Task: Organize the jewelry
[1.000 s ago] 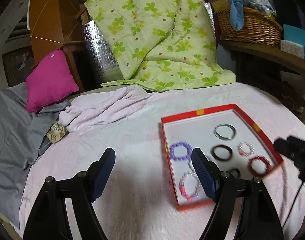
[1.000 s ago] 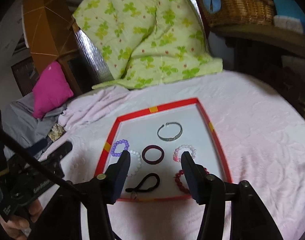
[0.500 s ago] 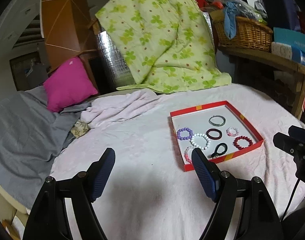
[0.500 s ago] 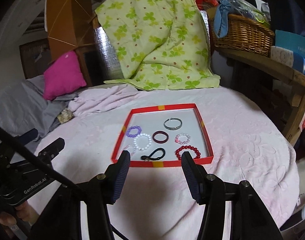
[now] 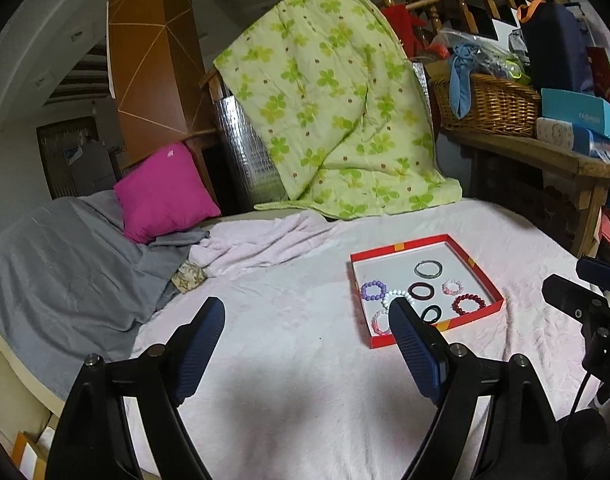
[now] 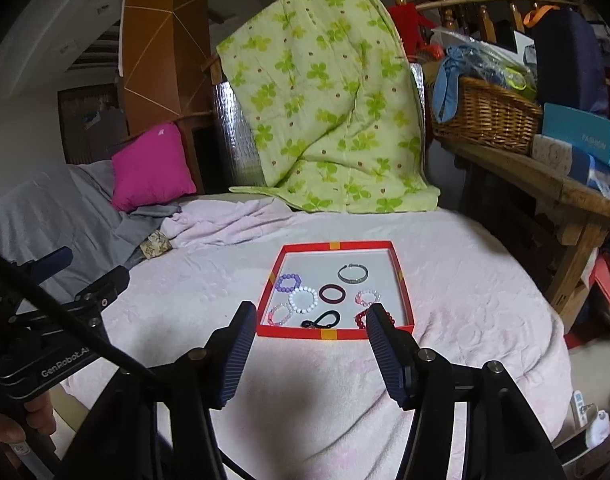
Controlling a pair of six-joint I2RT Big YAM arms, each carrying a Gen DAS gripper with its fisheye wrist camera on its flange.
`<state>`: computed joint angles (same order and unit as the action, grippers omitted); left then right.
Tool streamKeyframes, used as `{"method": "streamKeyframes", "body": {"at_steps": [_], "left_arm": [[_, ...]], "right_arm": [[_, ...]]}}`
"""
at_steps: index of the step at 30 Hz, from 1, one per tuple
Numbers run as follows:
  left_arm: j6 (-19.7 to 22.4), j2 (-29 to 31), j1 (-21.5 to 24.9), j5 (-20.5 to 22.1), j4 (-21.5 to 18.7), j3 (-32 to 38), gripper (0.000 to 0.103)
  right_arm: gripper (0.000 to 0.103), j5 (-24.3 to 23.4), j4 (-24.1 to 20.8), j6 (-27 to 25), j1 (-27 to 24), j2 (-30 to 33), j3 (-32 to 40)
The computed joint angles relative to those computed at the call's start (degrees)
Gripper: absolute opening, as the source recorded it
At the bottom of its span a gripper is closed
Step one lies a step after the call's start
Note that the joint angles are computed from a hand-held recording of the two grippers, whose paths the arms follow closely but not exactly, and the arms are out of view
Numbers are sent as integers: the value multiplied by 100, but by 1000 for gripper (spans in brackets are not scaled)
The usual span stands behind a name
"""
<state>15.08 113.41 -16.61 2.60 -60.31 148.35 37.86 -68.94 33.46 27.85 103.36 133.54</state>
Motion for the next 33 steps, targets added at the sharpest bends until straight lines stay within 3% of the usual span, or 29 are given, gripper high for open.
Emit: {"method": "streamKeyframes", "body": {"at_steps": [33], "left_arm": [[-211,-643,60,1,228,-649,86]], "right_arm": [[63,188,-167,28,299,-8,239]]}}
